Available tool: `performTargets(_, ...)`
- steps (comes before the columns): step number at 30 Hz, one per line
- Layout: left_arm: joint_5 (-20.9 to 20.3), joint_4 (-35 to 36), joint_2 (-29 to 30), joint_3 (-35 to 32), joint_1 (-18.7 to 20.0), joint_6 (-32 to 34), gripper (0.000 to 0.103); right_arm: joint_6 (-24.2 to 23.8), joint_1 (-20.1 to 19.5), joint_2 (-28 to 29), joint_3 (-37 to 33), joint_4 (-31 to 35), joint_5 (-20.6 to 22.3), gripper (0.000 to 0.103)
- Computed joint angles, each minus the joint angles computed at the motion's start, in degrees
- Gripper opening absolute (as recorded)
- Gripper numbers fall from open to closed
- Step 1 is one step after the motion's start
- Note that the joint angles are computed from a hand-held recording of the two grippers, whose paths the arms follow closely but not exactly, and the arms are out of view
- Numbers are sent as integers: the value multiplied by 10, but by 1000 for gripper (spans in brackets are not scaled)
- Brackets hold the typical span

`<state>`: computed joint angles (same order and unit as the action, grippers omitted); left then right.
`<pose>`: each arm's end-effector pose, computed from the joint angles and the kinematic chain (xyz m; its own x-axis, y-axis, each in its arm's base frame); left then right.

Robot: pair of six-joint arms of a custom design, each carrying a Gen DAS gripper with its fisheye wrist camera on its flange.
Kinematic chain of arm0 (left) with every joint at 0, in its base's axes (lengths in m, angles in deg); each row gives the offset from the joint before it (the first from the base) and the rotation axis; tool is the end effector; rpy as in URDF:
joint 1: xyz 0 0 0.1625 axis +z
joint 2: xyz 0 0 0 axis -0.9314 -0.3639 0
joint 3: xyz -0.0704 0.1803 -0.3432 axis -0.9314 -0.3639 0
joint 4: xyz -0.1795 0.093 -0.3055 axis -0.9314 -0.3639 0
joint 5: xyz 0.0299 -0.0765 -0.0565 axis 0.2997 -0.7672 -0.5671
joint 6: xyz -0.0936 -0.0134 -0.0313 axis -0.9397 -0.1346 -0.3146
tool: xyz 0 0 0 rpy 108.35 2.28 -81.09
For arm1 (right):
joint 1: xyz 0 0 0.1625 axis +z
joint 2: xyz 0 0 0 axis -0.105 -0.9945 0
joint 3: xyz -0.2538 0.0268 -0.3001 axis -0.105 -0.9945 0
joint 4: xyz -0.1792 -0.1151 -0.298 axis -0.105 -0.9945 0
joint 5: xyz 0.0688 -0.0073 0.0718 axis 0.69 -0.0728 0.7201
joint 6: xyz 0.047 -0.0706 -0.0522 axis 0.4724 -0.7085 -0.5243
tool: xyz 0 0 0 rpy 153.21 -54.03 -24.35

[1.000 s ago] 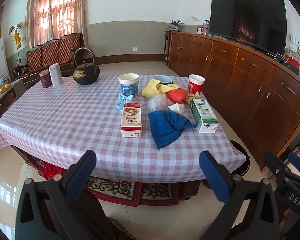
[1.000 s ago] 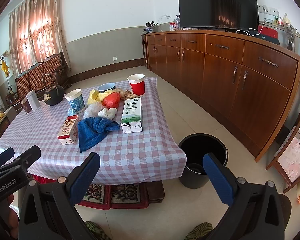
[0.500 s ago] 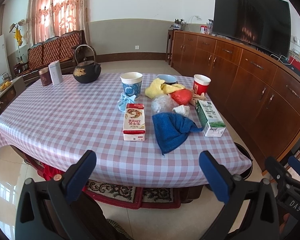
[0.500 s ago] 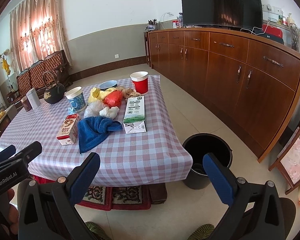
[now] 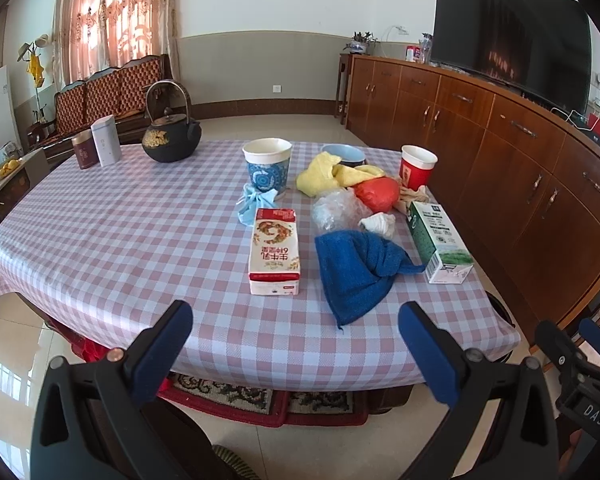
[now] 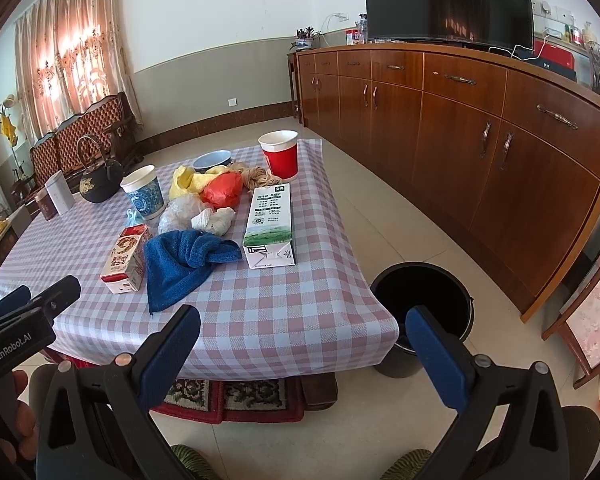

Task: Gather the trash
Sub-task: 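Move the left tool to the red-and-white carton while the right tool approaches the green carton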

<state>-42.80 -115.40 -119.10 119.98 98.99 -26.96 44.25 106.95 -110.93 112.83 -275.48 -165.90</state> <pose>-0.2486 -0.4081 0.1097 -0.7037 -0.3603 -0.6123 0.3328 0.5943 -0.7322 0.1773 -0.4527 0.2182 -0.7330 -0.2133 0.6459 -0.6012 0.6474 -0.4684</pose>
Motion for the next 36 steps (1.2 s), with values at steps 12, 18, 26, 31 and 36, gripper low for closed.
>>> performTargets(12,2,-166,26,-1,62,149,102,9,-6,54,-72,43,2,103)
performTargets(18,-18,-235,45,-20,104,221,94,12,-8,99,-129,70,-4,103)
performTargets(26,-29,-286,71,-53,153,283,90,17,-13,158,-215,111,-8,103)
performTargets(31,-46,-310,84,-71,178,311,86,14,-14,191,-269,129,-13,103)
performTargets(36,-51,-323,93,-82,192,333,79,21,-17,222,-322,161,-16,103)
